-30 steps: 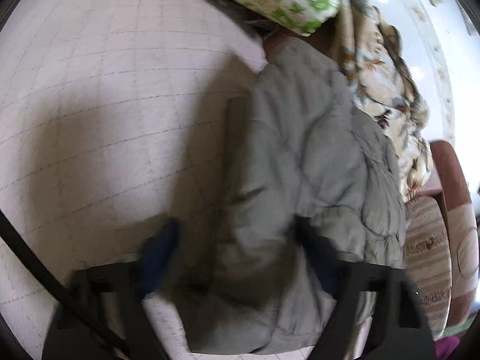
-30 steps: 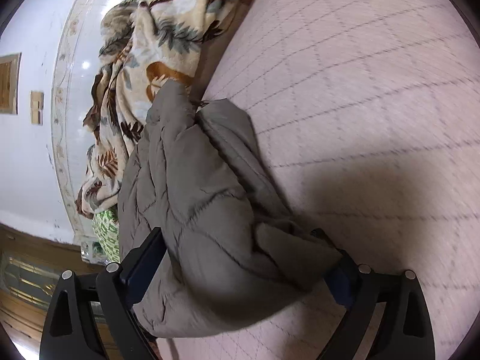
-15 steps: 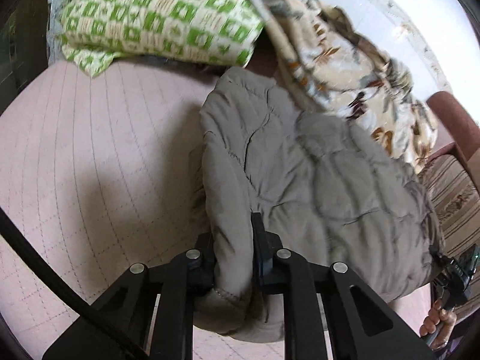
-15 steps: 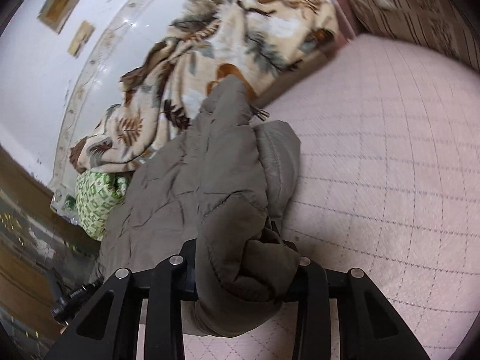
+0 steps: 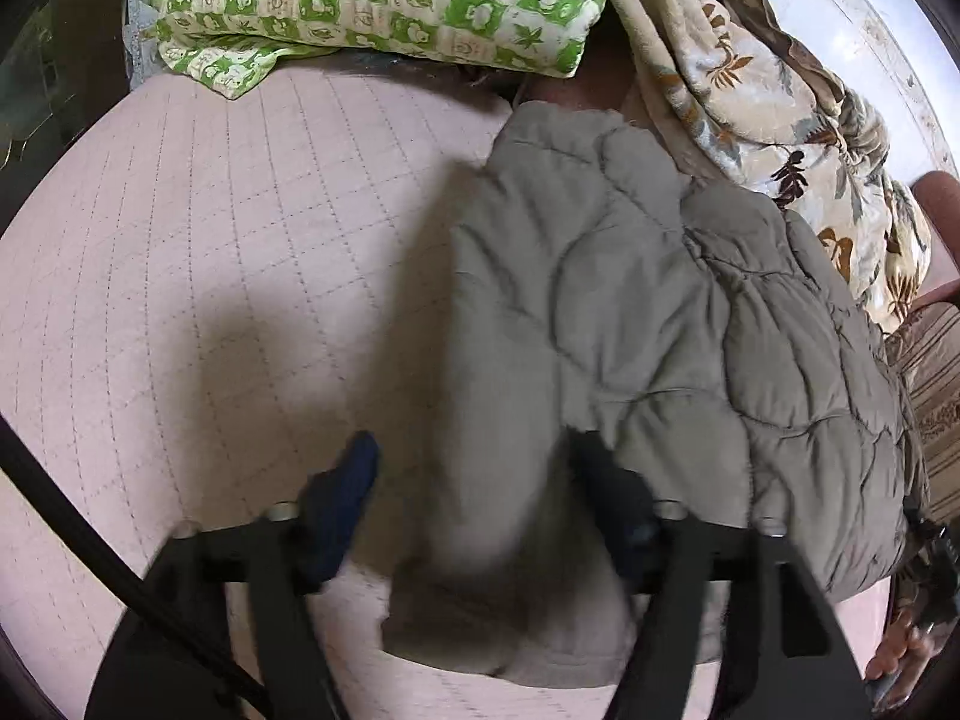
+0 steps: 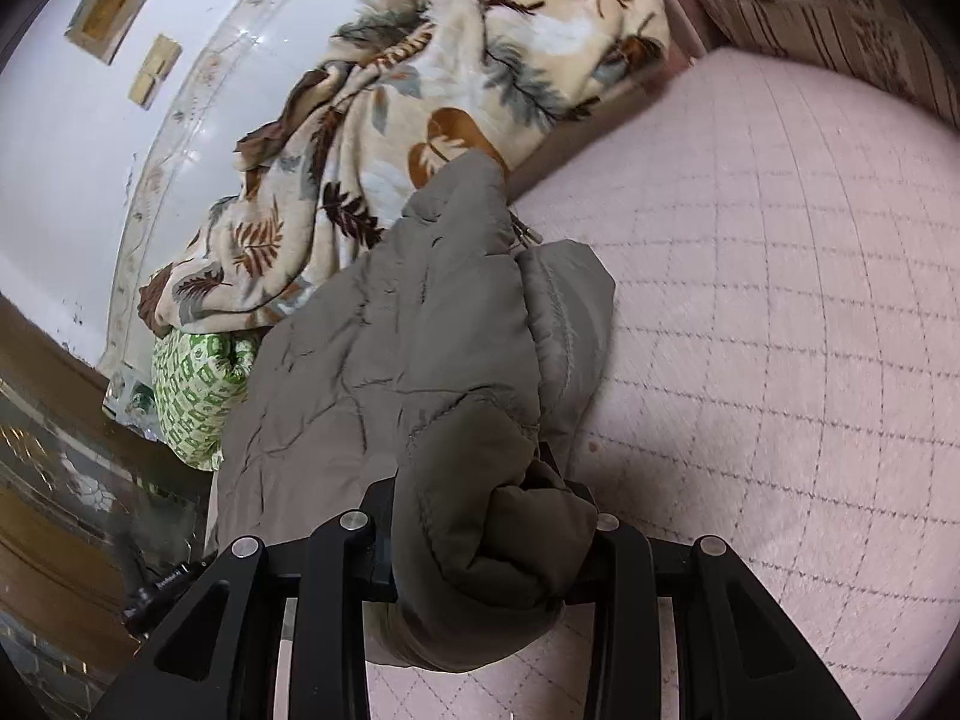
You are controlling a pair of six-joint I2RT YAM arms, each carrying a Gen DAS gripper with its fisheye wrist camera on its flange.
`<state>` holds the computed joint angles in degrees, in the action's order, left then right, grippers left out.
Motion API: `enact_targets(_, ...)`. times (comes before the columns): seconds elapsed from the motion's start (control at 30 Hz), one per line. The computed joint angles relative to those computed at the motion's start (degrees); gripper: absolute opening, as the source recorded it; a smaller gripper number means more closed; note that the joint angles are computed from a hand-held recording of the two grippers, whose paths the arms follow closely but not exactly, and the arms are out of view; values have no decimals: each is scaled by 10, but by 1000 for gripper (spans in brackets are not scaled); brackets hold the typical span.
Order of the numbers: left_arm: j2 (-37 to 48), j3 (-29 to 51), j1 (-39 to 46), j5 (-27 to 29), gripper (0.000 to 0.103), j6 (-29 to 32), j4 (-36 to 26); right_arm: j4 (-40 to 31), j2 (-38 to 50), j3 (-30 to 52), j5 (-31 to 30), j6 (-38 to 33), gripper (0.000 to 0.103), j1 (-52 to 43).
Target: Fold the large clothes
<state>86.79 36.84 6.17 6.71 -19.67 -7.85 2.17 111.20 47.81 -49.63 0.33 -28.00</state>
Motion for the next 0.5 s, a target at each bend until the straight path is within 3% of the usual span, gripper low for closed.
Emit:
enact_targets(0.1, 33, -6, 53, 115, 70, -5, 30, -3, 4, 4, 2, -4, 38, 1)
enact_targets(0.2, 78, -5, 63, 159, 70, -11, 62, -6, 18, 12, -2, -1, 39, -1)
enact_targets(0.23, 92, -7, 65, 179, 67, -20, 80, -8, 24, 16, -3, -2, 39, -1)
enact_targets(0.27, 103, -8, 65, 199, 52, -26, 94, -11, 29, 19, -3, -3, 39, -2)
enact_targets(0.4, 69, -8, 31, 165, 31, -13, 81, -27, 46, 33, -12, -10, 39, -6)
enact_targets(0.5, 49, -12, 29, 164, 27, 4, 72, -28, 49, 36, -10, -9, 39, -7)
